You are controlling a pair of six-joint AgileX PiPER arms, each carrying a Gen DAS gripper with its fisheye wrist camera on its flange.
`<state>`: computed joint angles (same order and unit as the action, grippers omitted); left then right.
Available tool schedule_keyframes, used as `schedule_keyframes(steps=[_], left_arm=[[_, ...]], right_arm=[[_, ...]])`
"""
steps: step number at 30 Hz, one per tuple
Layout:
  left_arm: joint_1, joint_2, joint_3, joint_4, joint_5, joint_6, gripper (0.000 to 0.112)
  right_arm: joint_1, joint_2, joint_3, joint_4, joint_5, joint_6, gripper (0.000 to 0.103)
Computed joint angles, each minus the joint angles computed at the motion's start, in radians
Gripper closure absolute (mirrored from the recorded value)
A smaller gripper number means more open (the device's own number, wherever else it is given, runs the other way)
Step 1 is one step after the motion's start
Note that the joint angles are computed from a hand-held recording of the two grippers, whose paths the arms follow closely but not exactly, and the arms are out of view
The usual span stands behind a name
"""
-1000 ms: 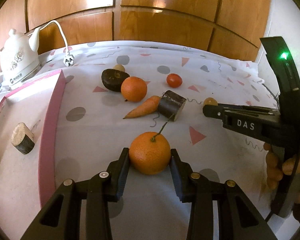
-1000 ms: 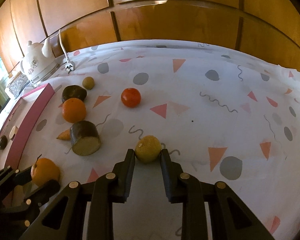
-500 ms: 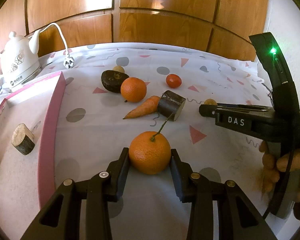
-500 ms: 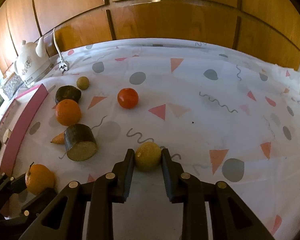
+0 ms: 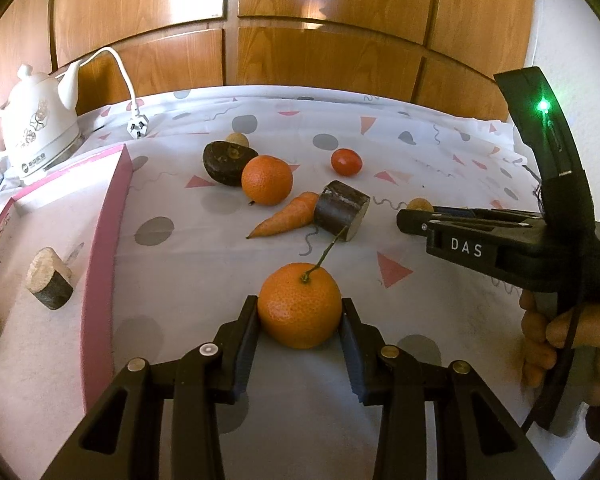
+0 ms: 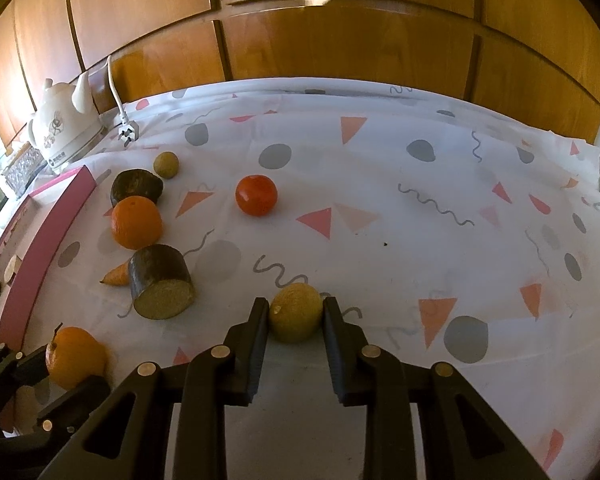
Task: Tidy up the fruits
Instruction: 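Place the orange in the pink tray with the left gripper while the right places the yellow fruit there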
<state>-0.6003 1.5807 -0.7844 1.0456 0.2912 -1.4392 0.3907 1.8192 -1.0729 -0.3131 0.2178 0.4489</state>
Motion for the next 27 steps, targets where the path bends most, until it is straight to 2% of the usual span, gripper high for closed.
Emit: schedule_keyframes(steps=[5,11,17,20,22,27], left_arm=[[0.003,-0.031,0.005,-0.095,0.002,0.095,0.074],[-0.008,-0.103,0.024,-0.1,0.014,0.114,0.074],[0.059,-0.201,0.041,-0.311,0.004,0.321,0.074],[0.109,-0.263,0.056,-0.356,0.022,0.371,0.074],[0.165,-0.293,0.058,-0.441,0.034,0.464,0.074],[0.348,-0.327,0.063,-0.543,0.056,0.593,0.073]], right_arm=[[0.01,0.0,-0.006,-0.05,0.015,0.047,0.076],[0.02,-0.032,0.017,-0.06,0.038,0.042,0.077],[0.047,-0.119,0.104,-0.077,0.016,0.058,0.077],[0.062,-0.171,0.137,0.044,-0.005,-0.061,0.077],[0.083,-0.2,0.144,0.205,-0.013,-0.225,0.077],[0.174,-0.21,0.106,0.477,0.004,-0.503,0.077]])
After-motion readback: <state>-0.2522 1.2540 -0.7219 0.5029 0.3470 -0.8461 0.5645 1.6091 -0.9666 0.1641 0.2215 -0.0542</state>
